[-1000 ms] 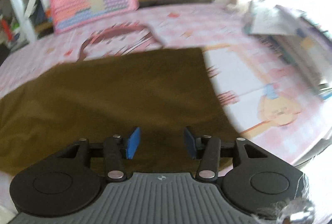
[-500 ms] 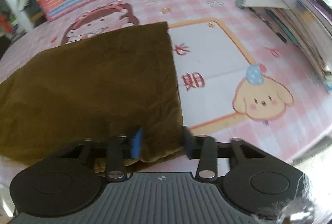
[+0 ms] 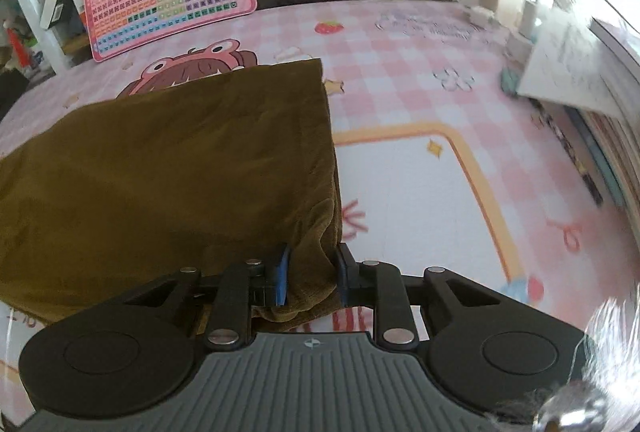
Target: Fold clothes
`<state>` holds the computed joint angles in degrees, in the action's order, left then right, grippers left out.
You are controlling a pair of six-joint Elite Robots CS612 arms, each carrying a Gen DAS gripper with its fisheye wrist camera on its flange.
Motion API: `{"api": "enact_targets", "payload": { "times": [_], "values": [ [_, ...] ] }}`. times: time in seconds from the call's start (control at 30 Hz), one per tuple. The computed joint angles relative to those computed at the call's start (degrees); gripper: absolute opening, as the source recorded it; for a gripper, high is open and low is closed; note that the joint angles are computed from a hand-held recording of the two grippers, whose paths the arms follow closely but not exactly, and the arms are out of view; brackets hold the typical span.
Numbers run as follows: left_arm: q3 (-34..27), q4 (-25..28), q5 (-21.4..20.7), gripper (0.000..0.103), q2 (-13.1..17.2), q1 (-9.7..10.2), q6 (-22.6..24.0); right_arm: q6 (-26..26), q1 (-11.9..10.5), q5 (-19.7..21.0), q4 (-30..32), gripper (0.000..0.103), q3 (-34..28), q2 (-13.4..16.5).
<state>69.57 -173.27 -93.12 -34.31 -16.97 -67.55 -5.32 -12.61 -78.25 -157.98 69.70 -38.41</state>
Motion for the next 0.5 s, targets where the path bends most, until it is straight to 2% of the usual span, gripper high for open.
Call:
{"api": "enact_targets", "payload": {
  "times": [0.17,0.3,0.33,0.37,0.4,0.5],
  "values": [
    [-0.95,0.82,2.07,0.038,0.37,-0.52,1.24,-0.43,-0.07,0.09,-0.19,0.025,-0.40,0.35],
    [0.44,3.00,4.66,0.049,-1.24,-1.37,2.46,-2.15,0.12,-2.08,-2.39,0.047,1.23,-0.52],
    [0.97,3.22,5.22,0.053,-1.77,-1.66,3.12,-2.72,0.13,-2.39,-3.36,0.050,1.82,-0.83],
    [1.54,3.57,5.85,0.054,-2.34,-2.04,4.48,-2.97,0.10,-2.36,-4.18,0.056,2.34,-1.10],
    [2.09,4.06,6.57,0.057,-2.91,-2.45,6.08,-3.09,-0.04,-1.74,-5.05,0.062,3.10,-1.51],
    [3.51,5.70,8.92,0.065,-4.53,-3.74,10.61,-2.97,-0.43,0.66,-6.22,0.071,4.86,-2.51]
  ]
}}
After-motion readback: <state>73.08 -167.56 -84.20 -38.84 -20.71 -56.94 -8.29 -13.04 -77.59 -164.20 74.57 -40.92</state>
